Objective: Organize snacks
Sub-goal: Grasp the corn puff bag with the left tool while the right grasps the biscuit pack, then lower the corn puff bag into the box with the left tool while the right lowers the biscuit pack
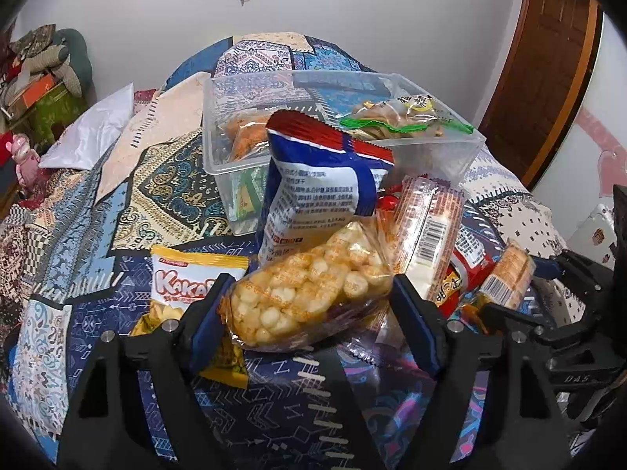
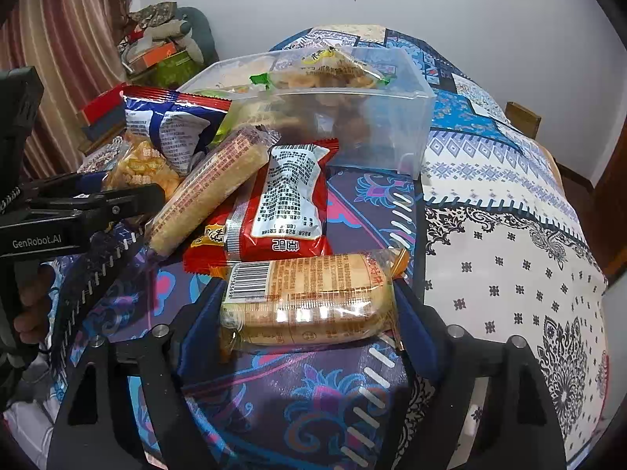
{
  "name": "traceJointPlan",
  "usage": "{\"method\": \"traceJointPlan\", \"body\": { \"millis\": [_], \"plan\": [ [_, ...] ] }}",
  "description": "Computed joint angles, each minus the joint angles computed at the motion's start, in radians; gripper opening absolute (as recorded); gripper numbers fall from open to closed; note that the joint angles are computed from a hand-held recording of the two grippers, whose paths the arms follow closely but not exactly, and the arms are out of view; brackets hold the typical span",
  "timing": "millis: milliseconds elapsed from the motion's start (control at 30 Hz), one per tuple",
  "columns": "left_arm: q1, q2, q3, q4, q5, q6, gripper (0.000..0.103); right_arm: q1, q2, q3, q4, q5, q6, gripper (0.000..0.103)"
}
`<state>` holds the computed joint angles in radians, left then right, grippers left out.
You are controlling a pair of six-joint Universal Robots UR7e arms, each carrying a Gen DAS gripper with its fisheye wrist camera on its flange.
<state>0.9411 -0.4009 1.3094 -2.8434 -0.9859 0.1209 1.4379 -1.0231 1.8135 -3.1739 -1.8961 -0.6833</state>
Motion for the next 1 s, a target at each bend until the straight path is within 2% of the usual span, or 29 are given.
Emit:
{"method": "traceJointPlan", "body": {
  "millis": [167,300,533,767,1000],
  "plan": [
    [-0.008,-0.031,0.05,-0.027,0.007,0.005,0.078,0.012,-0.006,0.018,-0.053,-0.01,-0.034,0.076],
    [-0.016,-0.064,0.092,-0.062,0.011,0.003,0.078,0.023,-0.028,0.025,-0.082,0.01,-0.036,0.076],
    [-0.04,-0.103,0.125,-0.186,0.043,0.061,0.078,0.046,-0.034,-0.01,-0.116,0.036,-0.039,0.076],
    [-0.047,-0.092,0.047,-0.195,0.054,0.101,0.078,0.075,0.002,-0.101,-0.107,0.048,-0.053,0.076],
    [-0.038,-0.016,-0.117,-0.135,0.077,0.144,0.078,0.101,0.073,-0.224,-0.052,0.046,-0.049,0.077]
  ]
}}
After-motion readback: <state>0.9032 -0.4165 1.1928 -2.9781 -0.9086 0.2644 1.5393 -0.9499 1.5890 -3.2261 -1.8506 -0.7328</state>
